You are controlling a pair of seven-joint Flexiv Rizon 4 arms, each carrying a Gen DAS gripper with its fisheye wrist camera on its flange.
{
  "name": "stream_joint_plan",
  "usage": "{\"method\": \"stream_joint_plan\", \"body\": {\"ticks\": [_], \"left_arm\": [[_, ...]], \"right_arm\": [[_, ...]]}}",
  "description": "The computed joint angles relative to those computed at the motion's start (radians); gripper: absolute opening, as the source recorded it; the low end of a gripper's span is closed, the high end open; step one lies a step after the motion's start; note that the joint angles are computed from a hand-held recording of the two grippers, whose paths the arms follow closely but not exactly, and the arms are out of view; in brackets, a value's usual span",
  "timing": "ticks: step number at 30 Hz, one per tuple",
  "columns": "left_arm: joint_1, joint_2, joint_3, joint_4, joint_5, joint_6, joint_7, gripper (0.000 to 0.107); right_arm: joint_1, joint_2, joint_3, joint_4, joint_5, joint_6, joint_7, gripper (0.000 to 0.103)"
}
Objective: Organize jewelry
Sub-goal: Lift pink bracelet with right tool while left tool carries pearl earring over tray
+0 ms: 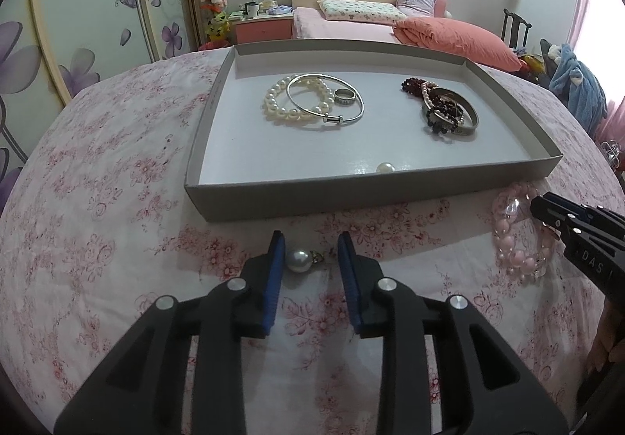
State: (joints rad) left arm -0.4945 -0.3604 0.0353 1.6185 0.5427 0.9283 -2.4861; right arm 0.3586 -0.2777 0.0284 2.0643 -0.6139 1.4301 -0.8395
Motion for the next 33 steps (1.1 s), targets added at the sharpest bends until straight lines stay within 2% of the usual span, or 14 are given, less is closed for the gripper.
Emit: {"method": "stream_joint_plan", "body": {"ticks": [12,19,22,24,26,28,33], "left_arm": [[0.001,0.0,-0.001,0.001,-0.001,0.002,0.001,0.029],[-0.008,0.002,0.002,-0.004,0.005,-0.01,-0.033,0.02],[-0.012,-0.002,0.001,-0.011,0.012,-0.021,-0.035,0.02],[-0.011,0.002,0.0,-0.007,0.016,-0.02,-0.035,0.02],[0.002,0.015,-0.004,0.023,0.002,0.028,-0.04,0.019],[0.012,0.039,0.001,0.073,-0.003,0.099,-0.071,0.019],[-0.01,0.094,0.037,0.127,0.109,0.208,-0.21,0.019]], "right_arm": [[-0.003,-0.001,0.009,-0.001,0.02,0.002,-0.01,0.021],[-0.007,-0.004,0.018,-0.006,0.05,0.004,-0.029,0.02],[-0.001,-0.002,0.008,-0.003,0.042,0.004,-0.026,0.02],[-0.03,-0.005,0.045,-0.006,0.094,0.02,-0.067,0.02],[-0.062,-0.001,0.088,0.005,0.169,0.065,-0.111,0.02],[-0.053,0.02,0.076,0.038,0.187,0.137,-0.119,0.02],[-0.098,0.051,0.164,0.06,0.298,0.254,-0.21,0.02]]}}
